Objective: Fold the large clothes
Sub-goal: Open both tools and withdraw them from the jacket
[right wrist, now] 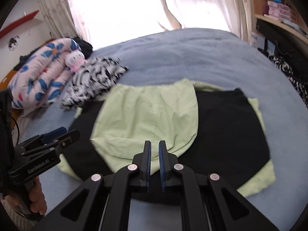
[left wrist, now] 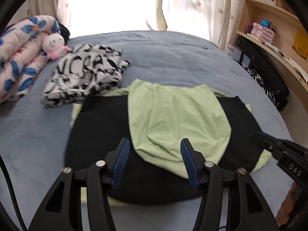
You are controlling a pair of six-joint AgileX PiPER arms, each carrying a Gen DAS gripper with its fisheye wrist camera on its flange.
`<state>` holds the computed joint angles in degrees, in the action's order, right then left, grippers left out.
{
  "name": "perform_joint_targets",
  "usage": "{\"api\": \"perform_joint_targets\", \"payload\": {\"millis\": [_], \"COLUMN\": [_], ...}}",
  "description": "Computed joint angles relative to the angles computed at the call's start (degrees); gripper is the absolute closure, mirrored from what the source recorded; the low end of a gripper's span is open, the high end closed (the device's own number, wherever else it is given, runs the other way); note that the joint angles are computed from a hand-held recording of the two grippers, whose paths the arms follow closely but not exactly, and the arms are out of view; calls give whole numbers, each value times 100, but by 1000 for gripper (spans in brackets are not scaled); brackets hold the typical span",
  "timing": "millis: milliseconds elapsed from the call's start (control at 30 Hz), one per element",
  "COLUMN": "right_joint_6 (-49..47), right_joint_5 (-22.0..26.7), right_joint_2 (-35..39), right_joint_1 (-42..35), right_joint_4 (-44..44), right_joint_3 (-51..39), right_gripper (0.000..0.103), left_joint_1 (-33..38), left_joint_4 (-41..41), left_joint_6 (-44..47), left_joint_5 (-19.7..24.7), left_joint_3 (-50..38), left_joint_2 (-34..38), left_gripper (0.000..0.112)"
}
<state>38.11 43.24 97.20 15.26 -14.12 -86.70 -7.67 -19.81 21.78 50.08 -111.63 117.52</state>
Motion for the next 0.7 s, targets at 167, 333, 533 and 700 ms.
{"api": "perform_joint_targets", "payload": {"millis": [167,333,533,700], "right_joint_6": [411,1024,1262,1369], "right_joint_5": [598,1262,1845,2146], "right_joint_2": [-810,-1424,-1800,-2024], "right_joint_1": [568,1398,2046,2508], "right_joint_4": [-517,-1380,-1561,-1592], "right_joint_3": [-113,-229,-258,-83], "right_gripper": [88,62,61,61], "left_joint_1": [291,552,882,1058], "left_joint_4": [-136,-76,-227,-296], "left_joint_6": [155,181,466,751], "left_joint_5": [144,280,463,505], "left_joint_3": [799,1416,2091,2591], "left_joint_2": [-1101,-1955,-2712,-3106], "left_gripper": [54,51,51,51]}}
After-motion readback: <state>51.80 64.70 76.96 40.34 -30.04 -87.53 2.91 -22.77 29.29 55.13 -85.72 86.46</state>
